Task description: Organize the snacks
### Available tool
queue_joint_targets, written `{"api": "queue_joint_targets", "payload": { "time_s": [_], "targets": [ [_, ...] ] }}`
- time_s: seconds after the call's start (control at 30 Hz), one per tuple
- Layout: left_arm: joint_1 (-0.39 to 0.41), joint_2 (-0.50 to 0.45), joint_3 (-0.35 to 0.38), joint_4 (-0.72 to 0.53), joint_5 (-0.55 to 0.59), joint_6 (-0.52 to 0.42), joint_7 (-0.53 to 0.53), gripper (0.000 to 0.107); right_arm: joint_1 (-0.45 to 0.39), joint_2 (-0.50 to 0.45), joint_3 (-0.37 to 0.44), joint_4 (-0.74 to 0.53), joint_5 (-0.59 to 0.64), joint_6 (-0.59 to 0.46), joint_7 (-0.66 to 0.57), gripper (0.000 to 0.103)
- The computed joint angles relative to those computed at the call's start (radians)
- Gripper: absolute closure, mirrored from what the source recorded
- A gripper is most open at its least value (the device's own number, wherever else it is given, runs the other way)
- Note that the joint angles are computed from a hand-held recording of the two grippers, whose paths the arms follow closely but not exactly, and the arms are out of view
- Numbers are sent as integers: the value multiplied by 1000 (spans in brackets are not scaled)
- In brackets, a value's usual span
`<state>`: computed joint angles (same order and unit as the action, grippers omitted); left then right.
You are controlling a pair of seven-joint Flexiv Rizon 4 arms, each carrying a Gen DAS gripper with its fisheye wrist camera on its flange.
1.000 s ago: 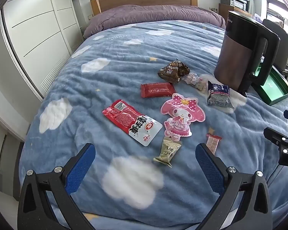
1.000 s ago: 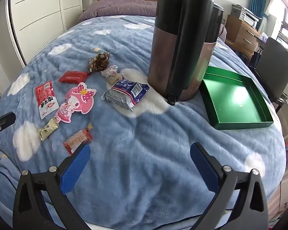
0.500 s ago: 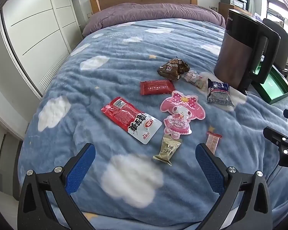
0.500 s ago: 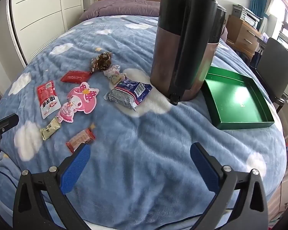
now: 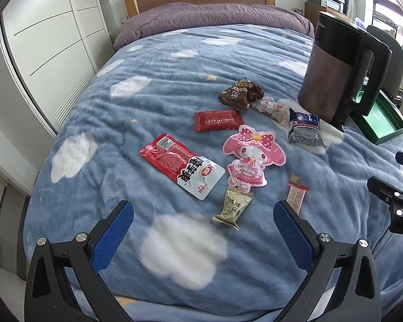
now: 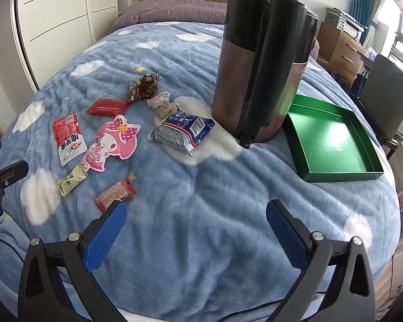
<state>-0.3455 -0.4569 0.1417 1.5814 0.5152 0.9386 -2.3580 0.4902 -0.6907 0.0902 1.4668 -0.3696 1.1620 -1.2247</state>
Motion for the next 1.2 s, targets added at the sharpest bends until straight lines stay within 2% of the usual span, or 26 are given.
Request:
{"api": "queue_joint_targets", "payload": {
  "time_s": [1.2],
  "targets": [
    [16, 0, -2, 35, -30, 33, 17, 5, 6, 0, 18, 8, 12, -2, -14, 0]
  ]
}}
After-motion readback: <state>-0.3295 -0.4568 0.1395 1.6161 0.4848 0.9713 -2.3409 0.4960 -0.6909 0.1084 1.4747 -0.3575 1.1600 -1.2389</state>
